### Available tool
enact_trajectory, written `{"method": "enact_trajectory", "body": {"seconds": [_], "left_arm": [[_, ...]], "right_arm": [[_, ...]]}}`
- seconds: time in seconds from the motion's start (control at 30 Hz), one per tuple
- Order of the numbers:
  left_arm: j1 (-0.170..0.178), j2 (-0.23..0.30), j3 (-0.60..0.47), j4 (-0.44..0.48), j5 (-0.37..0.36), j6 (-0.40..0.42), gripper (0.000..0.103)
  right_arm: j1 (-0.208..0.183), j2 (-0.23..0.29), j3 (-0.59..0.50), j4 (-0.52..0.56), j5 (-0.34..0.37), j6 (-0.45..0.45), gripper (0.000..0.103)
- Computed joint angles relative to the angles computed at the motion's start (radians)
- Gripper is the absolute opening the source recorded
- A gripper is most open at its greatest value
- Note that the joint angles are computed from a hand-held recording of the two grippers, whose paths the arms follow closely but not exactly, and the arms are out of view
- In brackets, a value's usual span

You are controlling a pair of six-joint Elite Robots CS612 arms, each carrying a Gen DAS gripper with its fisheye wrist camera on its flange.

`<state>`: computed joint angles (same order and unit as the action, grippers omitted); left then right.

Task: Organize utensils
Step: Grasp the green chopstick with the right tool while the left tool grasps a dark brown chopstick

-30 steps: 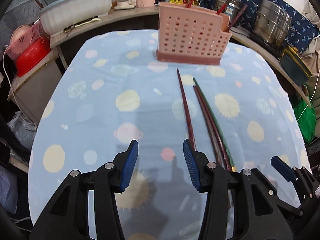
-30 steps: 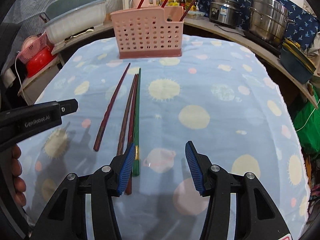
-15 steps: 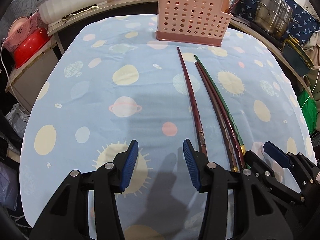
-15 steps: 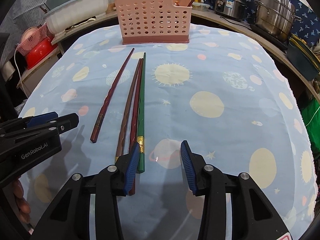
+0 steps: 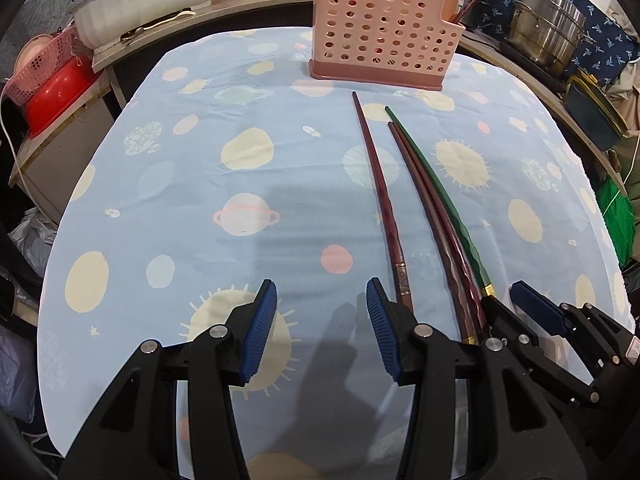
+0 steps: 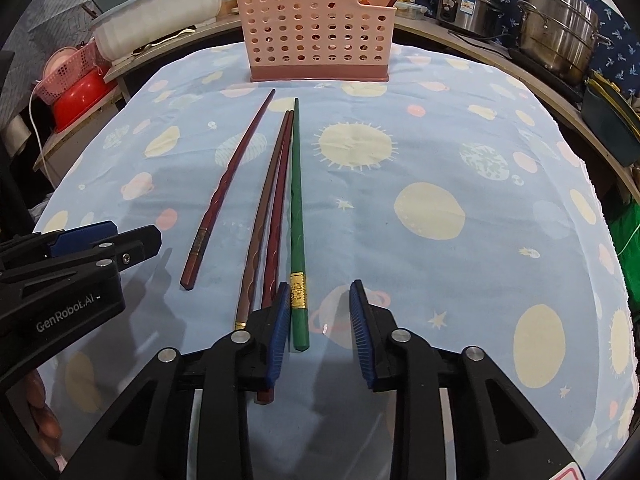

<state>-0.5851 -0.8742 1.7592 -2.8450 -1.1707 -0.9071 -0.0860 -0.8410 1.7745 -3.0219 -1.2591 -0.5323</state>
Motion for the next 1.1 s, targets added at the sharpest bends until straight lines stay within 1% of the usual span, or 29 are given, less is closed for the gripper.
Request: {"method": "enact_trajectory", "body": {"seconds": [0.07, 0.13, 0.5, 0.67, 0.73, 0.83, 0.9, 0.93, 1.0, 1.1], "left_arm": [[-0.001, 0.001, -0.001, -0.005, -0.003, 0.005, 0.045], [-0.002, 0.002, -0.004, -0.012, -0.006, 0.014, 0.045], [-0.004, 0.032, -0.042, -0.029, -0.047, 0.057, 0.044], [-0.005, 0.043, -0.056, -0.017, -0.046, 0.07, 0.042], [-0.007, 0.045, -0.059, -0.008, -0.031, 0.072, 0.039], [-0.01, 0.046, -0.061, -0.001, -0.018, 0.082, 0.03], [-0.01, 0.045, -0.058, -0.006, -0.017, 0.086, 0.021], [-0.01, 0.044, -0.056, -0.007, -0.016, 0.087, 0.018], [-0.01, 0.043, -0.053, -0.011, -0.017, 0.088, 0.01], [-0.008, 0.037, -0.043, -0.02, -0.032, 0.077, 0.007]], "right_arm": [[-0.004, 0.001, -0.003, 0.003, 0.003, 0.007, 0.016], [-0.009, 0.001, -0.006, 0.01, 0.003, 0.017, 0.01], [-0.023, -0.002, -0.009, 0.025, 0.005, 0.043, 0.009], [-0.023, -0.002, -0.008, 0.026, 0.006, 0.045, 0.009], [-0.023, -0.002, -0.008, 0.025, 0.005, 0.044, 0.009], [-0.023, -0.002, -0.008, 0.025, 0.006, 0.044, 0.009], [-0.023, -0.002, -0.007, 0.026, 0.007, 0.045, 0.009], [-0.023, -0.002, -0.008, 0.026, 0.006, 0.044, 0.009], [-0.023, -0.003, -0.007, 0.027, 0.007, 0.043, 0.009], [-0.025, -0.006, -0.003, 0.029, 0.012, 0.043, 0.008]]}}
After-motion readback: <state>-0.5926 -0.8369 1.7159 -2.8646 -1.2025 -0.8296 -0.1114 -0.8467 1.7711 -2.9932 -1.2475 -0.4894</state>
